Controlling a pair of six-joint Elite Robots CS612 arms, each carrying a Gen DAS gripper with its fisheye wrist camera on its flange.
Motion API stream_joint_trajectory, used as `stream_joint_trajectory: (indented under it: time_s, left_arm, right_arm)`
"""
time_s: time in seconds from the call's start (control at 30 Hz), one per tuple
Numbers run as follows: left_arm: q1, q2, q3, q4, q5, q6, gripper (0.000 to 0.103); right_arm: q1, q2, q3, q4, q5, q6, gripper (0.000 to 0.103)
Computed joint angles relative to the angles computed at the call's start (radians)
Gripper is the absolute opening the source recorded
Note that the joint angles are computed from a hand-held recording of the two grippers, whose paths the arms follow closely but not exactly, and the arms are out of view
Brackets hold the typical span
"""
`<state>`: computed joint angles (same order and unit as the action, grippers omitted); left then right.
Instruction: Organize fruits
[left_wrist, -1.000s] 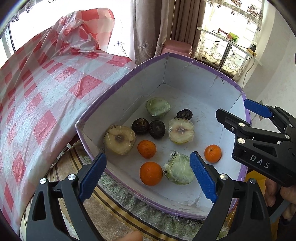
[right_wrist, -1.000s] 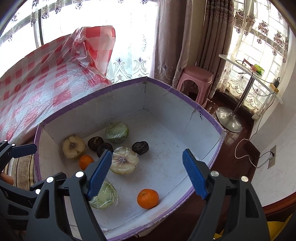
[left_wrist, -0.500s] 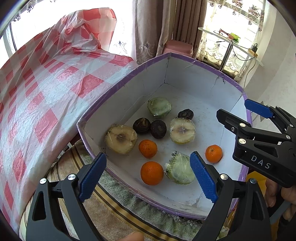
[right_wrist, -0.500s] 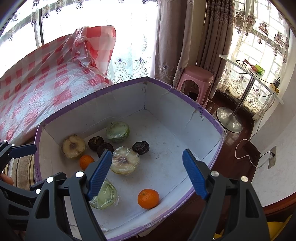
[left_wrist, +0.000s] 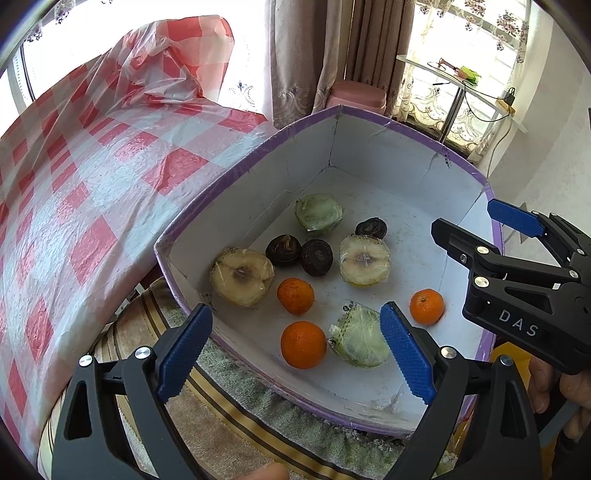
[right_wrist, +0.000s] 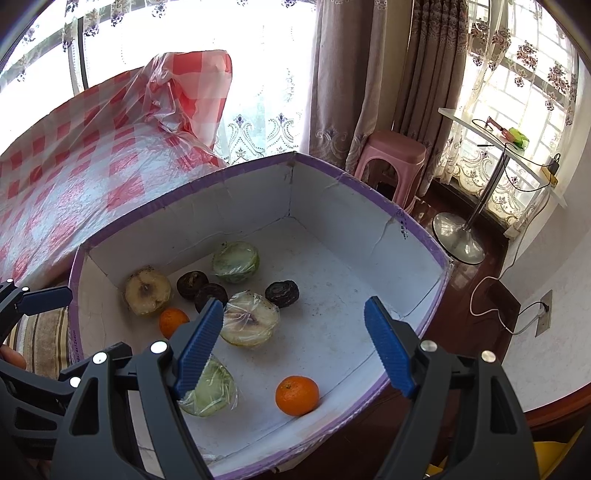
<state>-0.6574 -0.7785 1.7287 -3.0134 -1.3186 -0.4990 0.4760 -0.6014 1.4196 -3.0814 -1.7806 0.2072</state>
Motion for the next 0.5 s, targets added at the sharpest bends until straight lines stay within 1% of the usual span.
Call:
stream_joint_trajectory:
  time_s: [0.5]
  left_arm:
    - [0.0,0.0,0.0,0.002,0.001,0.001,0.089]
  right_arm:
    - [-0.001,0.0,0.0,0.0,0.003,-0.005,0.079]
